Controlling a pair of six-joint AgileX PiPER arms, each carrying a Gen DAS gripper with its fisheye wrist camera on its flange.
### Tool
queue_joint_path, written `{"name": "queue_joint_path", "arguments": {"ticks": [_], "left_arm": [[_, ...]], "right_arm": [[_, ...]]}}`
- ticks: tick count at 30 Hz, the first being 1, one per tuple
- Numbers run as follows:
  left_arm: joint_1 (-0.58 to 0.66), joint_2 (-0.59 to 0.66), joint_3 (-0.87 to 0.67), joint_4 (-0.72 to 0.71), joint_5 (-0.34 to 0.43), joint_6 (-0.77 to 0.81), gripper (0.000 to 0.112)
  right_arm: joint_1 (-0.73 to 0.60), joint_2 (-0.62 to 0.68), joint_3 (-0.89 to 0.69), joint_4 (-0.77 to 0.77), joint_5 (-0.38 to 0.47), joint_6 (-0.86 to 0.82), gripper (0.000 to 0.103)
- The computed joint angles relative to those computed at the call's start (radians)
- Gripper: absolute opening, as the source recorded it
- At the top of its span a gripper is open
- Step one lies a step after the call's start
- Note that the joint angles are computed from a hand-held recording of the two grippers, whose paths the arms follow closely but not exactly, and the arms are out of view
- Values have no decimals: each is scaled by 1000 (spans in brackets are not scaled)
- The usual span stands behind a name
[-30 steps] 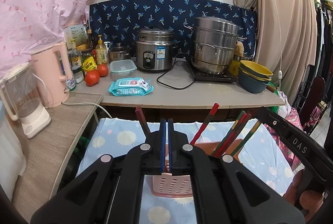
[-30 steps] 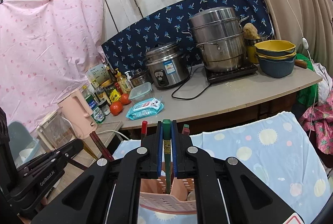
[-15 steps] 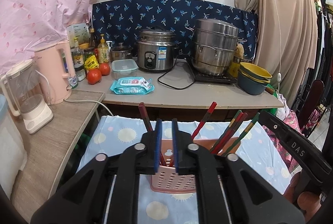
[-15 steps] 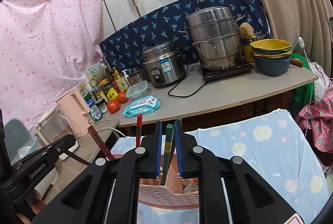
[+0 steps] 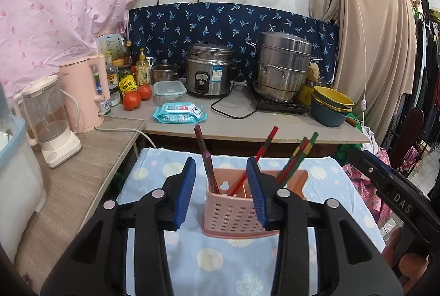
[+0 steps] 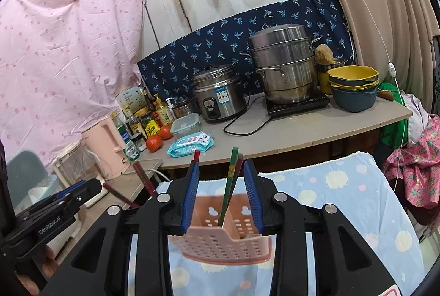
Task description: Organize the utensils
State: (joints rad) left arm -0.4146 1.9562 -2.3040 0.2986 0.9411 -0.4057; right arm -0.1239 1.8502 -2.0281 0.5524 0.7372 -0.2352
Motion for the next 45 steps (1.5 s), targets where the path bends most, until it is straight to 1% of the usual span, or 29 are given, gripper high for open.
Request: {"name": "queue_joint_path", "arguments": {"ticks": [4, 6, 8, 12, 15, 19, 20, 21, 23, 25, 29, 31, 33, 35, 39, 43, 45], "left_arm": [[-18, -88, 164, 26, -47, -39, 39], [-26, -127, 240, 38, -69, -63, 44], [-33, -158, 301, 53, -85, -84, 45], [-42, -213, 410, 71, -99, -124, 45], [-53, -250, 484, 105, -108, -162, 45], [-65, -288, 558, 132, -107, -203, 45], [-68, -296, 573, 139, -107, -211, 45], [-75, -305, 590, 155, -104, -226, 49], [-91, -321, 621, 193, -103, -261, 54], [-107, -338, 653, 229, -99, -291, 54], [-118, -365, 696, 239, -97, -311, 55], [-122, -377, 716, 242, -94, -325, 58], [-127, -386, 734, 248, -95, -340, 62], [-137, -393, 750, 265, -90, -356, 63], [-153, -404, 782, 281, -84, -381, 65], [-158, -410, 807, 279, -82, -393, 67], [-160, -408, 812, 279, -79, -397, 71]], "right_arm": [[-2, -92, 148, 31, -17, -66, 38], [1, -134, 216, 29, -23, -83, 39], [5, -178, 291, 23, -32, -96, 39], [8, -247, 409, 23, -40, -124, 39], [19, -305, 501, -4, -61, -130, 39], [27, -365, 587, -47, -64, -112, 39], [32, -379, 605, -65, -65, -103, 39], [38, -395, 625, -83, -68, -95, 39], [42, -423, 657, -98, -72, -91, 39], [47, -447, 684, -111, -75, -85, 40], [56, -495, 743, -134, -99, -75, 46], [60, -515, 767, -148, -108, -65, 46], [61, -526, 779, -161, -109, -56, 48], [62, -533, 792, -173, -114, -51, 49], [69, -551, 826, -212, -130, -27, 50], [65, -557, 840, -225, -125, -16, 50], [60, -560, 846, -224, -121, -18, 50]]}}
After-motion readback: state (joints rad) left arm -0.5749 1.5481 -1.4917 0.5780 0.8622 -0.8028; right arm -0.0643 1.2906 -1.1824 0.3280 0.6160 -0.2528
